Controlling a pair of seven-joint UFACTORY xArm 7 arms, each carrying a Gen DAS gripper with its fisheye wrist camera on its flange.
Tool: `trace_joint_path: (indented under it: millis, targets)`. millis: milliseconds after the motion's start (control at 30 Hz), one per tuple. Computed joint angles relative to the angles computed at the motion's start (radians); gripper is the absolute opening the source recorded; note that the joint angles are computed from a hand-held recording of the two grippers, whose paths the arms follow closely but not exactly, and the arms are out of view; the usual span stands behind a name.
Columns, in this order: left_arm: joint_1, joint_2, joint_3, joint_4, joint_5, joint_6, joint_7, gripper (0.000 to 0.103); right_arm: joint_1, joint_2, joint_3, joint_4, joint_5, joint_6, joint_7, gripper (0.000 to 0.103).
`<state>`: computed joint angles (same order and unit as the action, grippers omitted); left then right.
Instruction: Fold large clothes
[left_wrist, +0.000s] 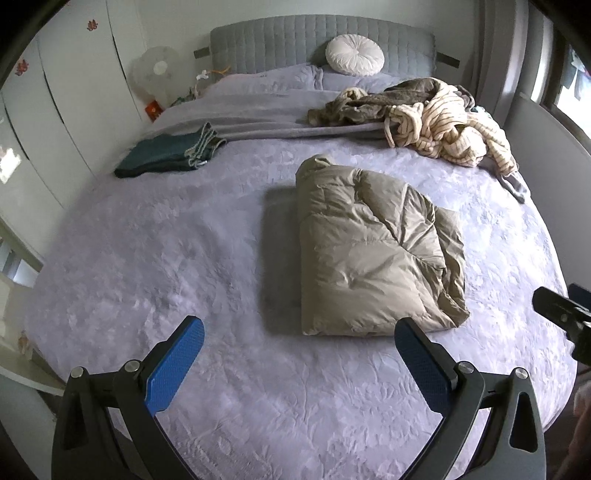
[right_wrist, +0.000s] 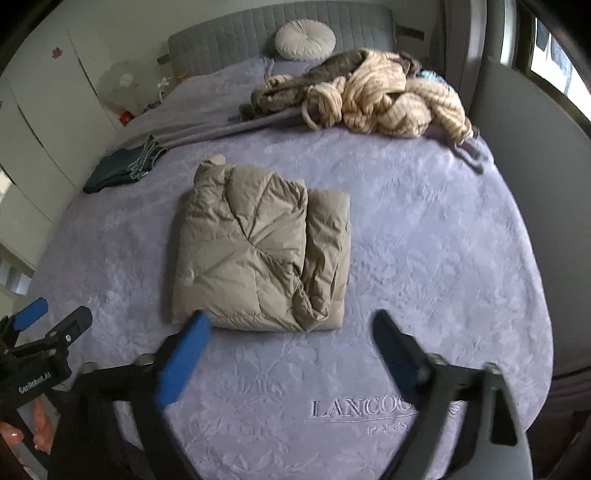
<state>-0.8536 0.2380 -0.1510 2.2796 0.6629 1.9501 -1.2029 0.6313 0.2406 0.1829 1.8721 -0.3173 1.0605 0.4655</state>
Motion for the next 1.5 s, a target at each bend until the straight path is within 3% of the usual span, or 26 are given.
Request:
trace_joint_path:
  millis: [367,800,1500]
  targets:
    - [-0.107,0.082,0.069,0.170,0.068,0.103,0.039,0.103,0.010,-0.048,0.008,-0.031,-0.063,-0.027,0.043,0.103]
    - [-0.104,0.057,0.070,0.147,0.065,0.093,0.024,0.103,0.003,-0.054,0.017,-0.037,-0.061,-0.028,0.044,0.103]
    - [-0.148,0.112,0.121,0.248,0.067,0.135,0.047,0.103,0.007,-0.051,0.017,-0.032,-0.065,-0.025,0.050,0.103]
